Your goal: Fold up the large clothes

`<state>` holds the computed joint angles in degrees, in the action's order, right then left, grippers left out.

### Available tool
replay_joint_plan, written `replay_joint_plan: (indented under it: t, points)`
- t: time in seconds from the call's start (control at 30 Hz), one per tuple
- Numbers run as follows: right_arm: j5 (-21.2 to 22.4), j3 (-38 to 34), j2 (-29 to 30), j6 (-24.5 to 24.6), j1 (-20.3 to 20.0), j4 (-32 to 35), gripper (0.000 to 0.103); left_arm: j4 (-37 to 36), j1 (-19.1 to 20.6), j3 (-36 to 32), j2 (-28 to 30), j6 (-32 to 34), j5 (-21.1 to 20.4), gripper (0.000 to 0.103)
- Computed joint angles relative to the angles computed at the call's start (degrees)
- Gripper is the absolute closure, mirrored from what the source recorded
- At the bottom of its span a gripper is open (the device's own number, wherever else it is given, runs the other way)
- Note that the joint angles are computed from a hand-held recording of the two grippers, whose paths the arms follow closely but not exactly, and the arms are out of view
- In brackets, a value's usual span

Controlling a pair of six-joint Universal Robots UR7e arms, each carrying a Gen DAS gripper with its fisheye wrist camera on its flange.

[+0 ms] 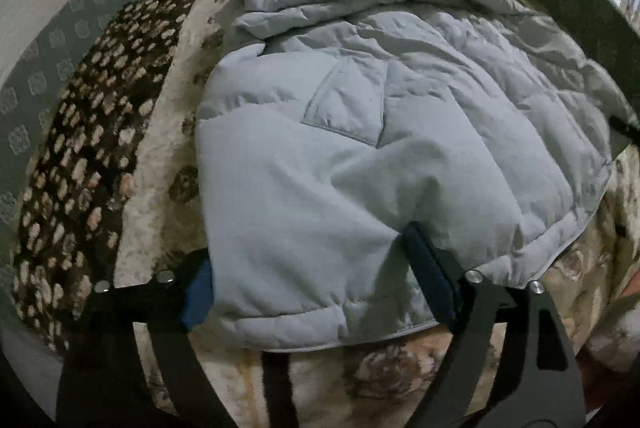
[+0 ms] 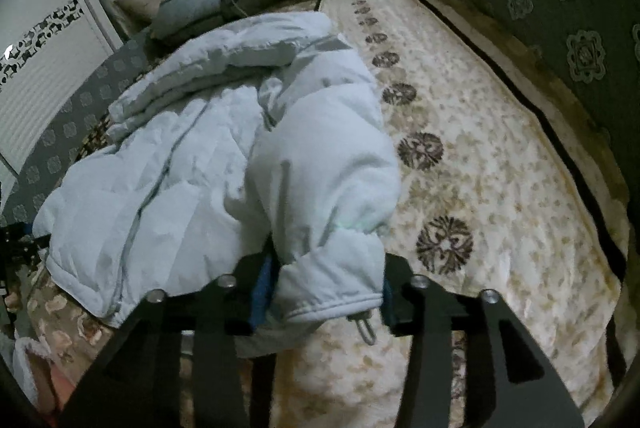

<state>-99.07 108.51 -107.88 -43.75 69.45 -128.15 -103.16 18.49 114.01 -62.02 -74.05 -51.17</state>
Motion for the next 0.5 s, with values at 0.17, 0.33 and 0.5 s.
replay_joint_plan:
  t: [0.17, 0.33, 0.5]
  points:
    - [-1.56, -2.08, 1.41, -3.61, -0.21, 1.84, 0.044, 1.61, 0.58, -0.51, -2.98, -0.6, 0.13, 0.087]
    - [-4.15, -2.92, 2.11, -8.32, 1.99, 4.57, 0.064, -0.39, 1.16, -0.92, -5.74, 1.87, 0.86, 0.091]
    - [-7.29, -3.21, 4.09, -7.9, 5.92, 3.41, 0.081, 3.16, 2.61, -5.06, -2.79, 3.2, 2.55, 0.093]
